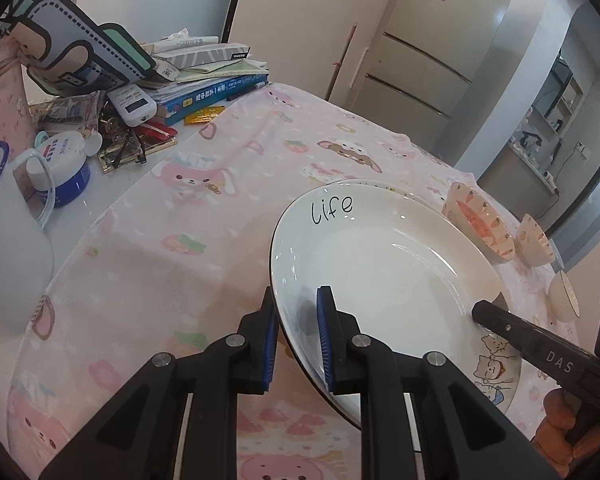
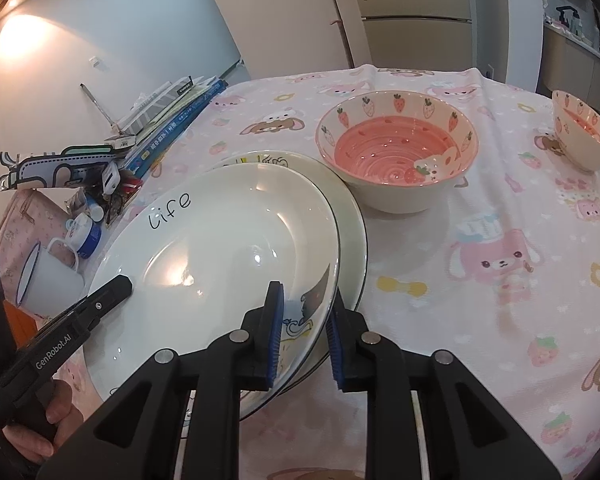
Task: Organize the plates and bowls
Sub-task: 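Lower the 'life' plate onto the cartoon plate stack with both grippers, then open both grippers and withdraw them from the plate stack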
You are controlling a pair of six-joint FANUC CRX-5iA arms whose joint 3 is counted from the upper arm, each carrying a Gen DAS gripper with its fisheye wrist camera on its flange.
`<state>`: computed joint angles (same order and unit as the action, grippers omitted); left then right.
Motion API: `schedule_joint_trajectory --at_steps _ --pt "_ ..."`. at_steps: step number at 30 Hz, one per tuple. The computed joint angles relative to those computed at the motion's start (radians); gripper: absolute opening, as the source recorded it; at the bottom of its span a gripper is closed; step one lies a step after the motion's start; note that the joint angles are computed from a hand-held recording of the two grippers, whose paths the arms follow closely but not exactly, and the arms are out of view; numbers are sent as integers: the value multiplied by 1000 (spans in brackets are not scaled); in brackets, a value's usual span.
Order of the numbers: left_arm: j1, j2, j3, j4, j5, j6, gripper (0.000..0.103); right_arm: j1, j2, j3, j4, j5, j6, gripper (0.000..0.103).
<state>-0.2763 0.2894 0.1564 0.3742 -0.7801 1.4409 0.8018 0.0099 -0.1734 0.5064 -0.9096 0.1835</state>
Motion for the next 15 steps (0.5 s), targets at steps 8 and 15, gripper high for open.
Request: schedule_joint_trajectory --at_steps 8,15 --pt "6 -59 -47 -3 26 -7 38 10 -15 -8 29 -26 -25 21" --pt "13 -129 -113 33 63 -42 58 30 -24 -16 44 -64 -47 20"
